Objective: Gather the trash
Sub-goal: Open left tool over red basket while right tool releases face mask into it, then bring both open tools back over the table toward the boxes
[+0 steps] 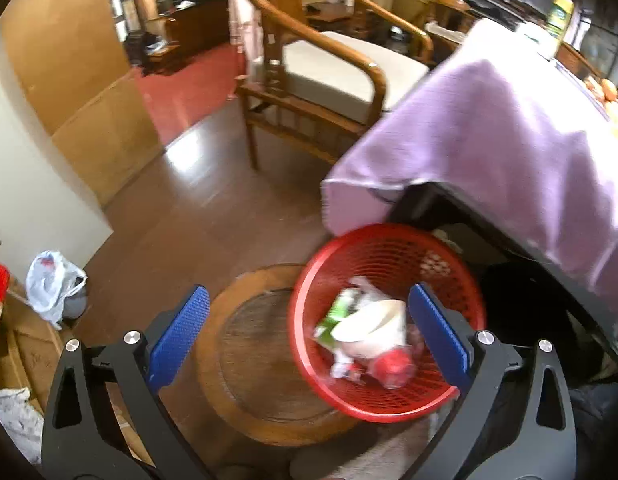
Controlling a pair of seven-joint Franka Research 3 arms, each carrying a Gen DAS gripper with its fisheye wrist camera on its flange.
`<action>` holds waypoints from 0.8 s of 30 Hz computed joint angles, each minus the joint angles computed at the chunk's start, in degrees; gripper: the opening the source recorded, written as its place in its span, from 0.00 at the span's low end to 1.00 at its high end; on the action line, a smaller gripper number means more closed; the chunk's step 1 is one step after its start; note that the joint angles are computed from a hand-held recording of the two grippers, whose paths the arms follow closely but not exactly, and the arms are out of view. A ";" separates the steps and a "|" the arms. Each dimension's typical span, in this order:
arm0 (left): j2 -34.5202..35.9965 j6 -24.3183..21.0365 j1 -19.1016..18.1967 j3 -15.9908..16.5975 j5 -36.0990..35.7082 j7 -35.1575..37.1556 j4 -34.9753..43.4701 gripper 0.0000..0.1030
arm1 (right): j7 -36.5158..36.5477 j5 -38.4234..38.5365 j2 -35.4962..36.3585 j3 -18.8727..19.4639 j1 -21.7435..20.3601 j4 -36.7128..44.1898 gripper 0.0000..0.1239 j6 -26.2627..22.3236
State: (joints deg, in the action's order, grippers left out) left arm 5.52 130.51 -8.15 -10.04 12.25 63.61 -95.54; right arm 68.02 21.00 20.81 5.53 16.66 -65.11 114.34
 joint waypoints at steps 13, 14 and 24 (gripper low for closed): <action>-1.00 1.87 0.99 0.68 2.99 -2.01 -4.54 0.93 | 5.32 -9.71 14.04 -1.33 5.56 16.25 0.50 -9.06; -1.08 2.07 0.97 0.67 3.37 -2.17 -4.63 0.93 | 5.41 -9.71 13.43 -1.32 5.56 15.47 0.50 -8.26; -1.47 2.64 -0.35 -0.02 7.62 -3.69 -2.56 0.93 | 4.99 -7.72 4.85 -1.28 3.10 4.84 0.51 0.57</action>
State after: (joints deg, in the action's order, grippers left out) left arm 4.04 133.15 -8.50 -10.07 19.88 59.92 -98.10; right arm 73.00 13.28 25.66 4.26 19.76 -60.27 114.91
